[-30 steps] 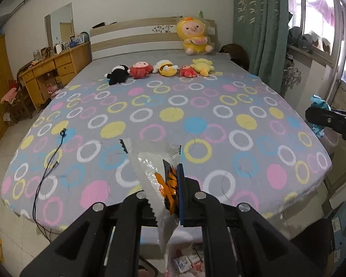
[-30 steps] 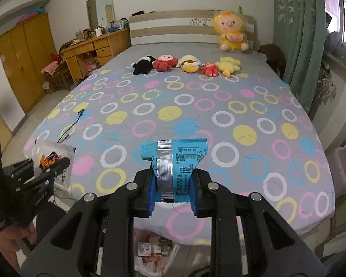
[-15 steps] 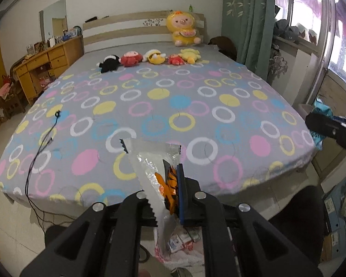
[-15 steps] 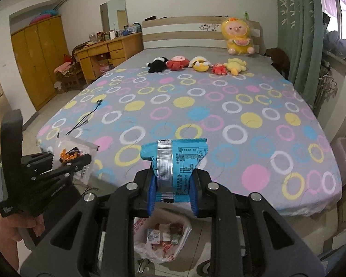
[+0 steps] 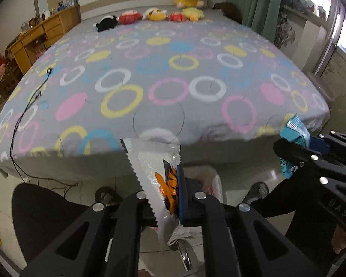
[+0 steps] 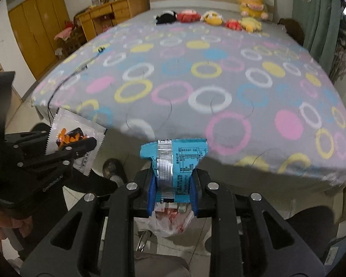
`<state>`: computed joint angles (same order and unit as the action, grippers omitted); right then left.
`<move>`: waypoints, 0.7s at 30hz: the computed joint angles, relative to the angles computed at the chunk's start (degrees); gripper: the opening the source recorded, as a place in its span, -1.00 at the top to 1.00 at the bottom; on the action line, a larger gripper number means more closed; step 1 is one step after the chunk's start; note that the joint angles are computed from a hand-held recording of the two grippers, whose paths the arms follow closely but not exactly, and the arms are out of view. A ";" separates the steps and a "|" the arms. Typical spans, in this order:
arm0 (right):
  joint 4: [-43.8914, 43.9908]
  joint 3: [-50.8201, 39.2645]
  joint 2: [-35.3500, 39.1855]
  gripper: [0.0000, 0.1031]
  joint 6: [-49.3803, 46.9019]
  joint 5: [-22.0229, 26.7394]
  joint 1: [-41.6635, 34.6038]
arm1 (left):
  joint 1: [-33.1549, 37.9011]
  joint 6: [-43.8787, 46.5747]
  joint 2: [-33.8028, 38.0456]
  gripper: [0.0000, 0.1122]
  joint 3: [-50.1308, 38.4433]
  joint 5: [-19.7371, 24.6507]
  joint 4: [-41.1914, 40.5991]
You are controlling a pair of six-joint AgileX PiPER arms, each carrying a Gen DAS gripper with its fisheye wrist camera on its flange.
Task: Collect trash
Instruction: 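Lift the blue wrapper and white packet and carry both down to the bag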
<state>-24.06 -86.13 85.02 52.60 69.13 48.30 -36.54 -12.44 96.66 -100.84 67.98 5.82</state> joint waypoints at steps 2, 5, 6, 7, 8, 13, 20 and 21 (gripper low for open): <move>0.59 2.02 0.62 0.56 0.19 -1.64 -0.56 | 0.29 -0.21 0.30 0.84 2.40 -1.21 0.02; 2.97 4.26 2.05 0.56 -0.68 -4.30 -2.02 | 0.64 -0.61 0.81 0.84 5.88 -3.25 0.04; 3.29 4.70 2.87 0.56 -1.08 -4.83 -2.29 | 0.82 -0.78 1.19 0.84 6.93 -3.93 0.06; 3.64 5.09 3.37 0.56 -1.40 -5.37 -2.59 | 0.97 -0.73 1.50 0.83 7.53 -4.29 0.00; 4.66 5.97 3.90 0.56 -1.93 -6.64 -3.28 | 1.38 -0.53 2.18 0.83 8.24 -4.74 -0.61; 7.78 8.67 7.10 0.56 -3.73 -10.89 -5.83 | 3.04 -0.10 5.72 0.83 11.17 -6.99 -3.04; 10.76 11.52 11.94 0.56 -5.20 -15.95 -8.02 | 5.09 0.08 11.60 0.84 12.86 -8.61 -5.23; 11.66 11.82 12.64 0.56 -5.56 -16.62 -8.46 | 5.47 0.07 12.35 0.84 12.82 -8.50 -5.66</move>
